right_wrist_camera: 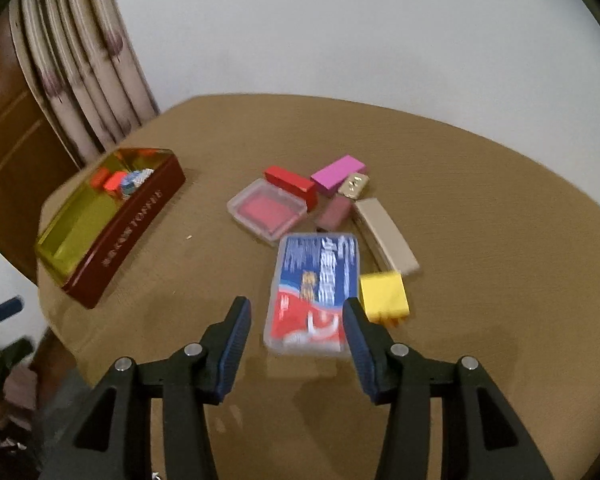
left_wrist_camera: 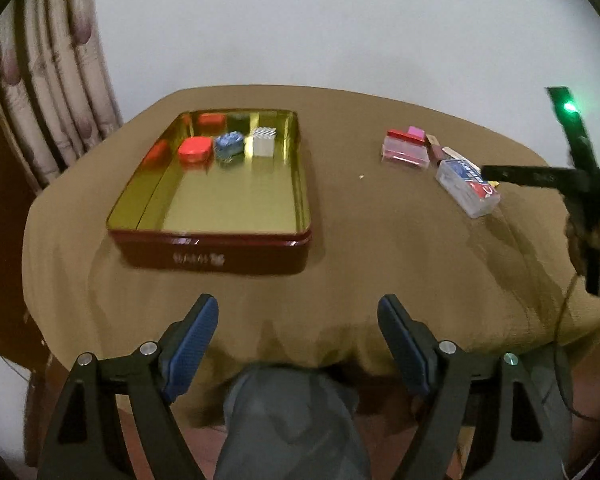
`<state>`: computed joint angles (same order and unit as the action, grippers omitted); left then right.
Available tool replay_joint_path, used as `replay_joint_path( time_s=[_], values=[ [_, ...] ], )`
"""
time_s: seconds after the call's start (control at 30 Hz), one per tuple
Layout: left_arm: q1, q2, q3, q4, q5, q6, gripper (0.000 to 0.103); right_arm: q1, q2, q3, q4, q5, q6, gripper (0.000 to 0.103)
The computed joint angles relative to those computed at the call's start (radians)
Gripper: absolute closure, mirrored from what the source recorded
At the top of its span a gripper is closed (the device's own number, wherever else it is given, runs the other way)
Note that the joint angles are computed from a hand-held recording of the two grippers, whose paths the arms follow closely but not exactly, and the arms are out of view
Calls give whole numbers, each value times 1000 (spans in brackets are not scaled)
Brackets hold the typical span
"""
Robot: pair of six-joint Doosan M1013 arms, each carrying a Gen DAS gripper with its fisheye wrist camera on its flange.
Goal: Organize rigid objects
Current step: 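Grasp the clear box with blue-and-red label using the right tool, then lower the labelled clear box into the gold tin and open the right tool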
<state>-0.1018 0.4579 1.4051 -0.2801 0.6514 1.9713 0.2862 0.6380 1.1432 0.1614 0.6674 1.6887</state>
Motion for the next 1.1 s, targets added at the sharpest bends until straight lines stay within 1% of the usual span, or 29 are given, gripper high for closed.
replay_joint_path(
  time_s=[0.1,0.17,0.27,0.4,0.57,0.63,0.77,0.87,1.1],
  values=[
    [15,8,-9,-34,32,9,25,6,56,-104,-57,101,16,54],
    [23,14,-17,-46,44,-4,25,8,87,-155,-95,156,33,54],
    [31,26,-31,-76,85,-4,25,11,131,-231,-155,258,60,54],
    [24,29,-30,-64,89,-13,25,-3,166,-294,-94,319,45,44],
    [22,27,-28,-62,90,-13,25,-16,213,-382,-12,421,19,43],
    [21,29,-31,-60,96,-24,25,-11,233,-421,-28,473,10,40],
    [25,42,-48,-57,127,-58,25,13,298,-546,-118,621,-14,38],
    [31,50,-58,-67,149,-65,25,25,354,-642,-153,732,-27,38],
    [23,44,-49,-53,136,-59,25,27,311,-559,-141,627,16,40]
  ],
)
